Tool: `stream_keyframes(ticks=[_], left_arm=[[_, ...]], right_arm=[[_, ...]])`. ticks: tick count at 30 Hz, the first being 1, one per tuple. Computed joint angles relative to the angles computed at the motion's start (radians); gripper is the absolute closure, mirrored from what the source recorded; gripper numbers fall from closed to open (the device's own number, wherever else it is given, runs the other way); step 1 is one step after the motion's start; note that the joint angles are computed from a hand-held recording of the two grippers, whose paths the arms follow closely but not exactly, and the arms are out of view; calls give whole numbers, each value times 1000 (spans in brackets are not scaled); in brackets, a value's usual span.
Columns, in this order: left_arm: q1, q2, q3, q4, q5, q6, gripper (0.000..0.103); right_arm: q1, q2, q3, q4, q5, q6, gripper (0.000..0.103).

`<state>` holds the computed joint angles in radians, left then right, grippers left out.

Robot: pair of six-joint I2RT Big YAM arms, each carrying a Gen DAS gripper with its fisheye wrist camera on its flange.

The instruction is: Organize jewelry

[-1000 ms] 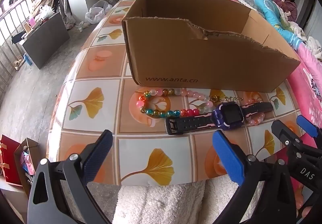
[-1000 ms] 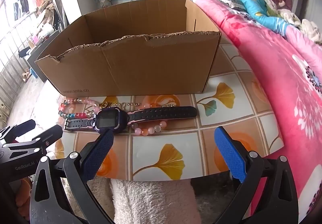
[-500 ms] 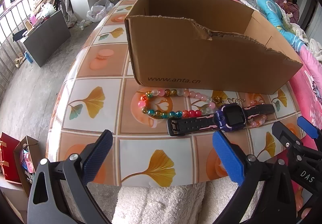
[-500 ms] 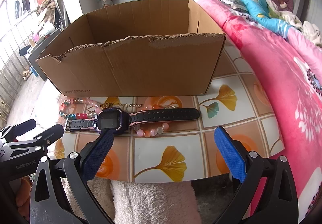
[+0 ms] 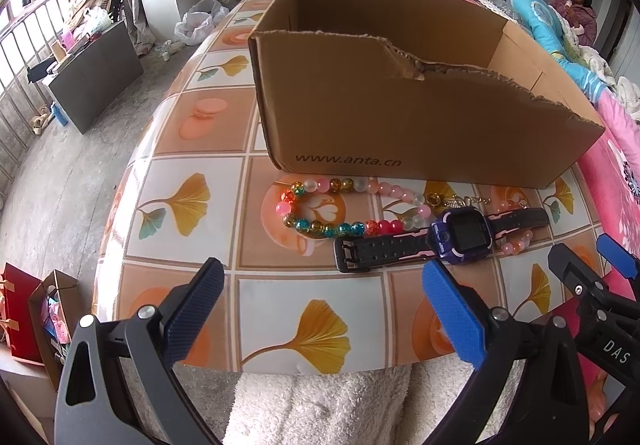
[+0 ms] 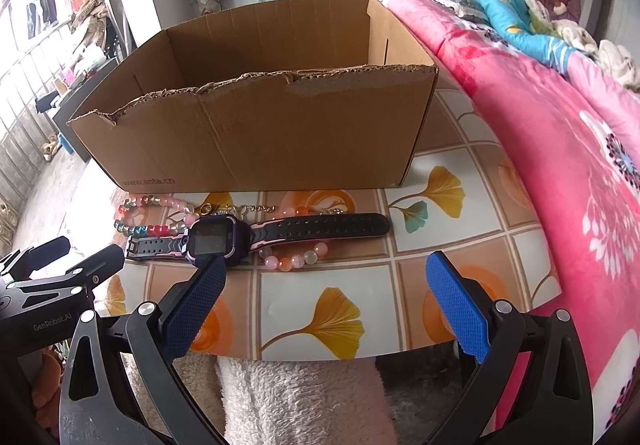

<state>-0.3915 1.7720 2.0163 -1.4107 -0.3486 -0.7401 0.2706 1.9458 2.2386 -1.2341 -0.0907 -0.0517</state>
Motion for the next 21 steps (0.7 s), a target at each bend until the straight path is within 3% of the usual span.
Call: stream_keyframes(ticks=[11, 21], left_arm=[[4, -4, -9, 2, -6, -3, 6], [24, -32, -73, 64, 14, 29, 6]], right_arm=[[3, -2, 1, -1, -1, 1, 7], [1, 5, 27, -12, -22, 5, 7]])
